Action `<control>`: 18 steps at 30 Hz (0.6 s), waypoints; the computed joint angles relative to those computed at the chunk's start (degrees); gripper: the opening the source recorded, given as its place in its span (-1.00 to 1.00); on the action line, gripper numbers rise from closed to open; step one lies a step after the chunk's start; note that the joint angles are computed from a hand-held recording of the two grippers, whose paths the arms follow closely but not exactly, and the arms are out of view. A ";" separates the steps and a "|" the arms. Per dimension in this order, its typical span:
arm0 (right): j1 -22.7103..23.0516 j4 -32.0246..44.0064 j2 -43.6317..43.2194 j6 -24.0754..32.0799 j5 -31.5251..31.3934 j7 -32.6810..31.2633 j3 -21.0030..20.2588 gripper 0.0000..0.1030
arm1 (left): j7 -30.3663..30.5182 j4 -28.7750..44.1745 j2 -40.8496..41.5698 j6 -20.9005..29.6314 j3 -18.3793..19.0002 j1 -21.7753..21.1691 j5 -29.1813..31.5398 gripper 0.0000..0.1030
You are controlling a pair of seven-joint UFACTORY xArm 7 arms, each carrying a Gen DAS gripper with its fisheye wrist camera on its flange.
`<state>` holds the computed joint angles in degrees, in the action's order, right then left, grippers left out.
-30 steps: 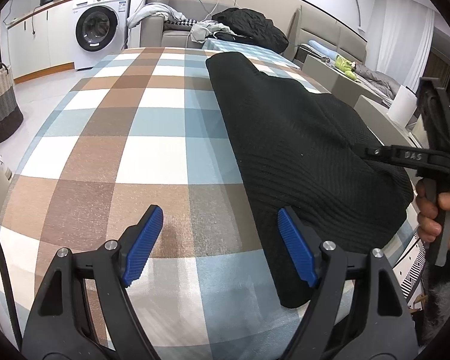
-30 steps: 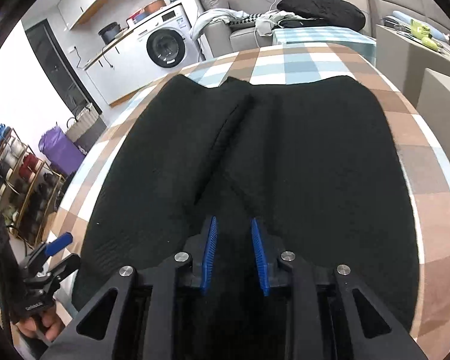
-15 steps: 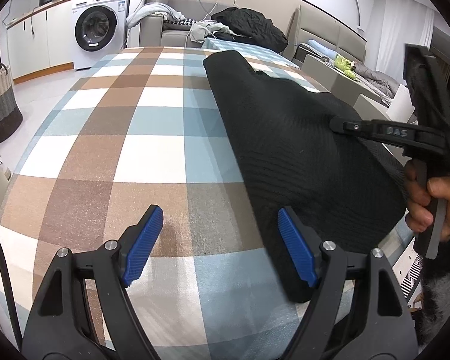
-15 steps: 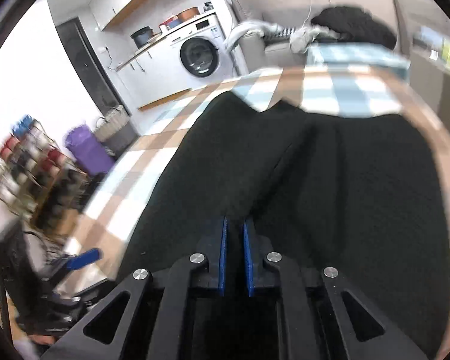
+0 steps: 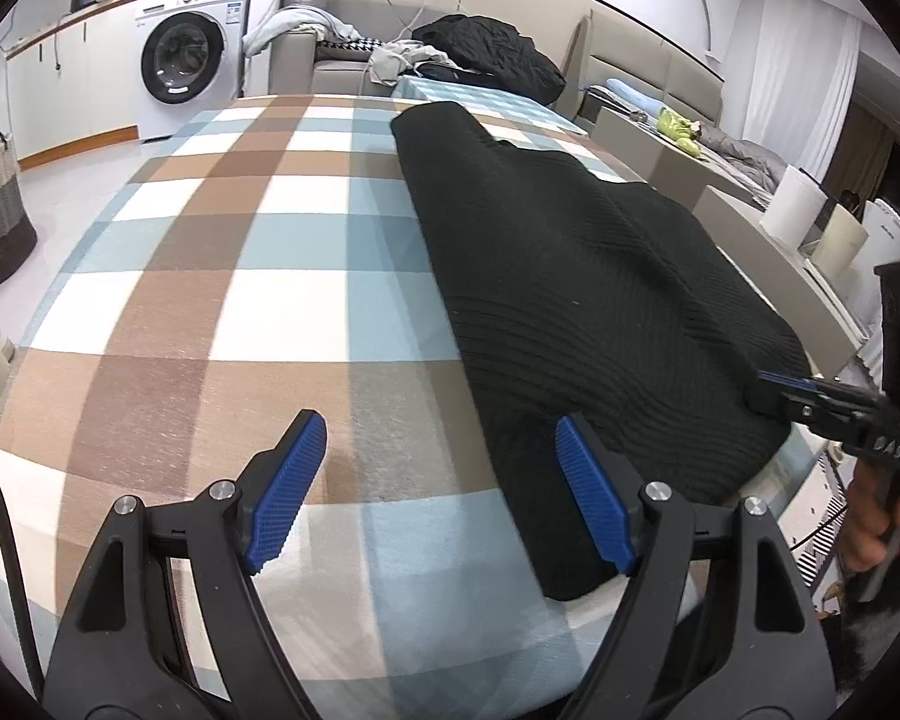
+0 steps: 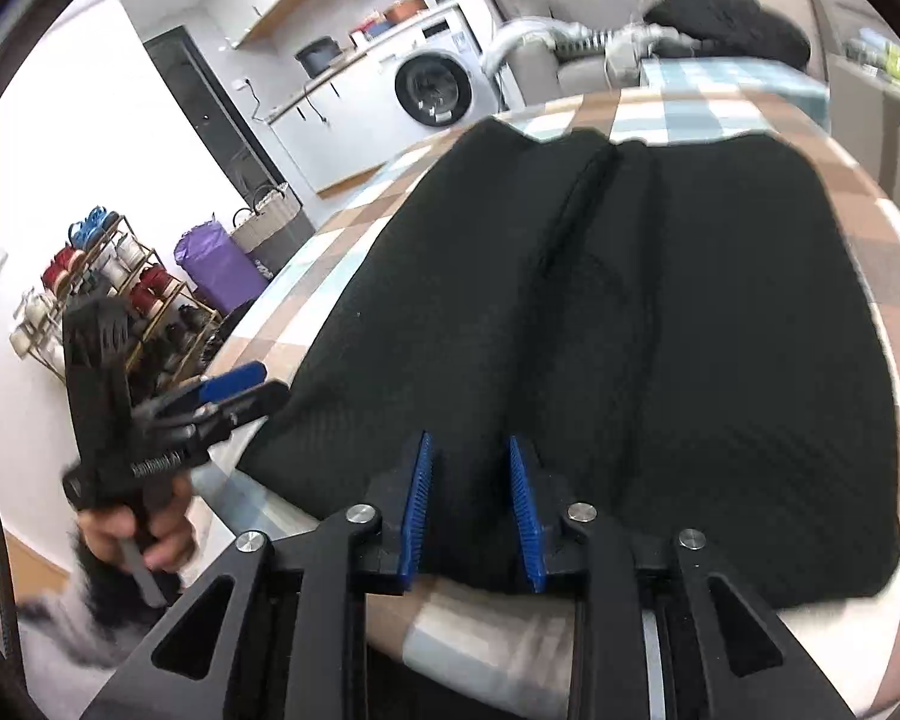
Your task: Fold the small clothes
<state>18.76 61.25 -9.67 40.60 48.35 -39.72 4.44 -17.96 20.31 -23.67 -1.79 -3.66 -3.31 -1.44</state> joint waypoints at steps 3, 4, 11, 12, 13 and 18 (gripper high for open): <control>-0.24 -1.08 -0.35 -2.13 -4.69 2.64 1.11 -0.87 | -0.47 -0.05 -0.41 0.38 -1.92 1.13 0.75 0.49; -0.40 -0.43 0.30 -1.11 -5.82 4.22 0.95 -0.85 | -0.70 0.02 -0.47 0.63 -2.53 1.60 1.06 0.49; -2.40 4.45 3.94 -1.70 -6.83 11.20 0.19 -0.27 | -0.28 0.06 -0.15 0.60 0.57 -1.46 0.17 0.49; -2.70 5.81 5.19 -1.38 -7.02 12.01 0.19 -0.19 | -0.14 0.03 -0.15 0.60 0.72 -1.60 0.09 0.49; -3.05 8.15 7.29 -0.02 -8.03 13.21 0.32 -0.12 | -0.02 0.05 -0.10 0.55 0.87 -1.74 -0.01 0.49; -5.32 17.68 15.60 5.51 -6.66 14.07 2.28 0.09 | 0.30 0.06 0.00 0.64 1.17 -1.97 -0.47 0.49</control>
